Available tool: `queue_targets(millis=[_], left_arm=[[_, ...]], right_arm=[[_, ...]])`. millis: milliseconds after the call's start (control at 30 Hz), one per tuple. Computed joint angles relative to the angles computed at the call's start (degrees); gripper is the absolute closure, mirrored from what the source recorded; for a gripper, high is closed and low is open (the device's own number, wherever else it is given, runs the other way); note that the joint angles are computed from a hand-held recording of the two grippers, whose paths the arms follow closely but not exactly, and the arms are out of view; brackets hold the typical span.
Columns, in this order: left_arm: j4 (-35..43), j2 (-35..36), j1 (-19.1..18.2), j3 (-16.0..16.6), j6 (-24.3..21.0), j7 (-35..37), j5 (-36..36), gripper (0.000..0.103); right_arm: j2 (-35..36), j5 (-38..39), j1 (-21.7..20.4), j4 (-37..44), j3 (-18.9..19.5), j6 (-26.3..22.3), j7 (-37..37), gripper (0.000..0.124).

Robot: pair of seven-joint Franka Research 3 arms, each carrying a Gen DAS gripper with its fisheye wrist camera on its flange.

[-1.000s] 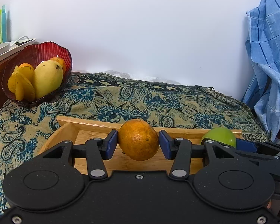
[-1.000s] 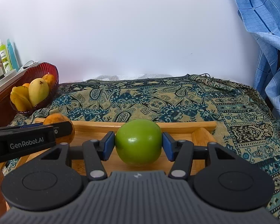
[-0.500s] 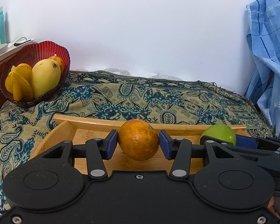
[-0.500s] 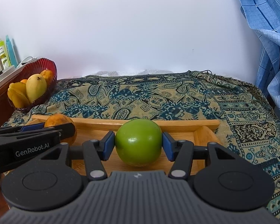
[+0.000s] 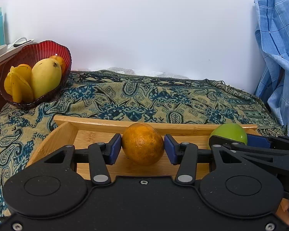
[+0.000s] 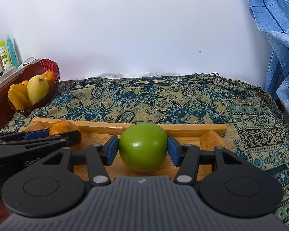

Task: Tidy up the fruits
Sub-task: 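Open the left gripper releasing the orange while the right gripper releases the apple on the tray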

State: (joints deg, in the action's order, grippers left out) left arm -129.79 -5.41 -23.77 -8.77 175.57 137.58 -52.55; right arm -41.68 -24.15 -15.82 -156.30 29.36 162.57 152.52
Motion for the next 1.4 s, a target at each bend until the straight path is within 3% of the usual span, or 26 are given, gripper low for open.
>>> queue_targets(millis=[467,833,967,1100,1167,1400], left_arm=[[-0.78,-0.36,-0.11,0.21,0.38,-3.20,4.42,0.055],[-2.98,-1.05,0.22,1.03,1.62,-14.58,17.21,0.046],[-3.41,-1.40,-0.63,2.01,1.78,-15.53,18.68,0.040],[-4.39,-1.88,1.54,0.93,1.95,-22.96,26.53,0.029],[-4.54,-2.09,0.55,2.17,1.60,-23.52,27.01,0.025],[-6.42,-3.48,0.36,3.29,1.90,-26.77,31.91,0.012]], right_arm=[[0.41,-0.26,1.49,0.52,-1.28,-1.22,-1.51,0.065],[0.33,0.07,2.36,0.44,-2.14,-1.63,-2.15,0.064],[0.12,0.06,2.52,0.50,-2.14,-2.12,-2.14,0.062],[-0.19,0.27,3.13,0.33,-2.67,-2.51,-2.44,0.059],[-0.36,0.35,3.36,0.27,-2.85,-2.79,-2.60,0.053],[-1.05,0.96,4.92,-0.08,-3.90,-4.74,-3.63,0.048]])
